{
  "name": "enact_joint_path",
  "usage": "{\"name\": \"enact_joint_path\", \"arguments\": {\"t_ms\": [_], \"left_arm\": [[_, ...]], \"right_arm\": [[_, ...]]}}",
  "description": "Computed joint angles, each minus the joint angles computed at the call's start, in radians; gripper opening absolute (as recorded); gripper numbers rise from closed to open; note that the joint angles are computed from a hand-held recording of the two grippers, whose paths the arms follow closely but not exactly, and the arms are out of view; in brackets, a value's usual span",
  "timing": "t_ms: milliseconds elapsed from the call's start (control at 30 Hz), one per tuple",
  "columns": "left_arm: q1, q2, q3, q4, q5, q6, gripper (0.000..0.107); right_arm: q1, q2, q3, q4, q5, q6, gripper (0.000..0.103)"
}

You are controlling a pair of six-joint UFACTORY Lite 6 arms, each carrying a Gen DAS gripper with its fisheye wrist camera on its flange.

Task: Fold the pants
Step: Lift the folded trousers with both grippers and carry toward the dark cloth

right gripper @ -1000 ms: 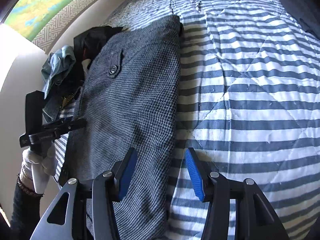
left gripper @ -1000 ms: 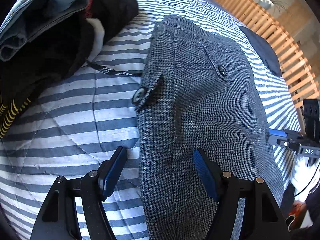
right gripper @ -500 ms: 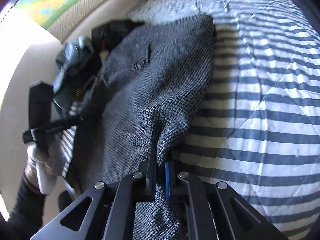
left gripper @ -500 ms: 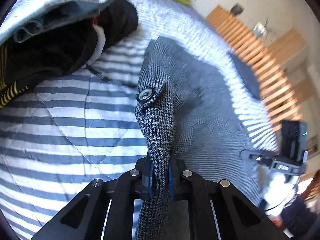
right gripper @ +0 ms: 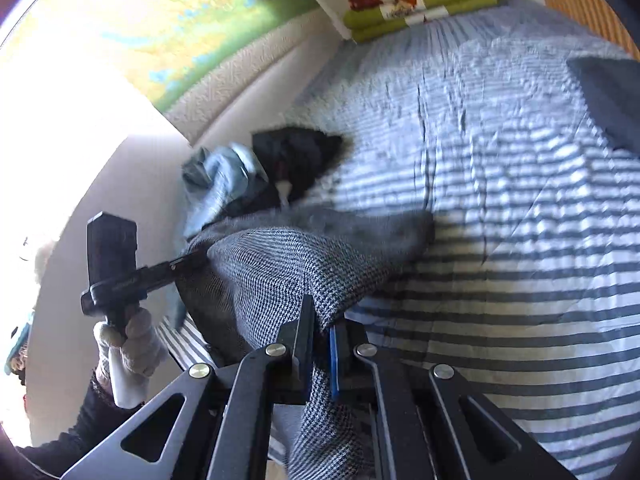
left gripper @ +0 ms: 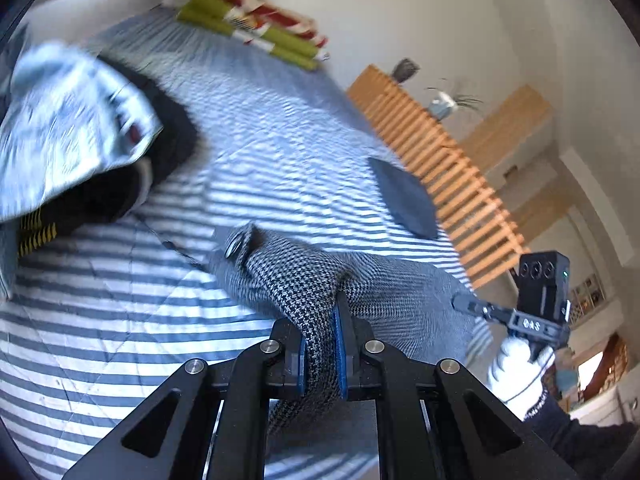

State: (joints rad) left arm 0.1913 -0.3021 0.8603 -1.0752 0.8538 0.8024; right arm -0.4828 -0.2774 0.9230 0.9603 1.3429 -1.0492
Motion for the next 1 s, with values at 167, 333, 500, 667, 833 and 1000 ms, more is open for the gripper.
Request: {"name": "enact_joint_path", "arguments": {"t_ms": [167, 333, 500, 667, 833, 1000], "left_arm": [[-0.231, -0.051, 0.135, 0.158, -0.064, -0.252, 0.011], [-0.478, 0.107, 0.356, 0.219, -0.166, -0.395, 0.011], [-0.632, 0.272, 0.536, 0.195, -0.211, -0.491, 0.011], [-0.760, 0.243, 0.513, 0.316, -0.239, -0.656, 0.011], [-0.754, 0.206, 0.426, 0.260, -0.200, -0.671, 0.011], [-0.613, 0.498, 0.518, 0.067, -0.170, -0.461, 0.011]], "right_arm": [[-0.192, -0.039, 0.149, 0.020, 0.153, 0.006, 0.005], [-0.433, 0.062, 0.359, 0.065, 0.288, -0.014, 0.005], [-0.612, 0.232, 0.579, 0.073, 0.376, -0.011, 0.005], [-0.737, 0.295, 0.671, 0.043, 0.498, -0.056, 0.005], [-0.749, 0.271, 0.605, -0.039, 0.522, -0.114, 0.005], [-0.491, 0.350, 0.506, -0.134, 0.227, -0.040, 0.005]]}}
